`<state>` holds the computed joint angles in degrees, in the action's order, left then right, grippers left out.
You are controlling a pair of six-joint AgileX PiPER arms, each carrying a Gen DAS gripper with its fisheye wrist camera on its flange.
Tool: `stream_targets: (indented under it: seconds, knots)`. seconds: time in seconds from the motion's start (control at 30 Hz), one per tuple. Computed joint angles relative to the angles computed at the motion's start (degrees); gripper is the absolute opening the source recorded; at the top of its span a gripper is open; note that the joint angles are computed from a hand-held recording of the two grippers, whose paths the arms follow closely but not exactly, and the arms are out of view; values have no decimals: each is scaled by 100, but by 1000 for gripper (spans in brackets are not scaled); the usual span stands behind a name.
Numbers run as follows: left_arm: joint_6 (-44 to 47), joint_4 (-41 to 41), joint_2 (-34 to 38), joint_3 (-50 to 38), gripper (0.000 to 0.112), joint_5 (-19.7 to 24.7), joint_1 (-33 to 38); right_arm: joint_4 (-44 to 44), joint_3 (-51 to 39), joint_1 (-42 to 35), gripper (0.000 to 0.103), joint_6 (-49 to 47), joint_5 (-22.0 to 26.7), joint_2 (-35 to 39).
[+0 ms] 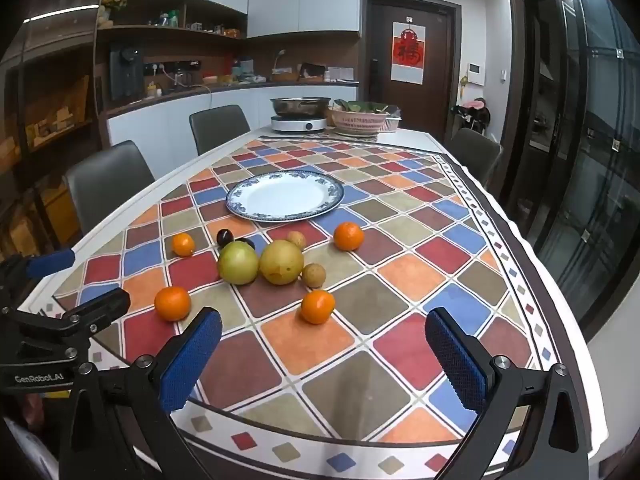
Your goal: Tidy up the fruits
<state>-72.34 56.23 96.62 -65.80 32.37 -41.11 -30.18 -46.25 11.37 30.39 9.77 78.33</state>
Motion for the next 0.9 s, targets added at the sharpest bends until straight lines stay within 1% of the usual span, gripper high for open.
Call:
stream_targets:
  seconds: [0.1,0.13,0.17,0.23,0.27,0.47,0.5,0.53,0.57,0.7,0.9]
  knots:
    - [-71,77,-47,31,103,-77,77,-298,19,15,102,294,-21,-7]
    - [-74,73,1,-86,103,162,-47,-301,18,20,102,296,-15,-5]
    - [-109,111,-60,-34,103,173,-44,-351,18,30,102,353,-8,-5]
    - [-18,24,-38,-97,103,167,-10,-138,21,10,102,151,-35,-9]
    - [-176,169,-53,-27,103,146,-45,-136,23,8,102,150,-40,-10]
    - [-33,56,22,-225,103,196,-32,-243,28,24,102,255,-27,-27]
    - [-155,158,-1,-153,103,171,-47,-279,29,29,102,291,-21,-30]
    - [-482,403,-98,108,103,127,-95,-303,33,31,102,314,-23,-35]
    - [-580,495,-103,141,103,104,-100,-299,31,37,102,310,-19,-33]
    - [-587,494,-134,170,103,74,-79,-219,20,27,102,216,-23,-26]
    - [-575,484,-132,160,103,78,-80,-370,26,50,102,366,-4,-44]
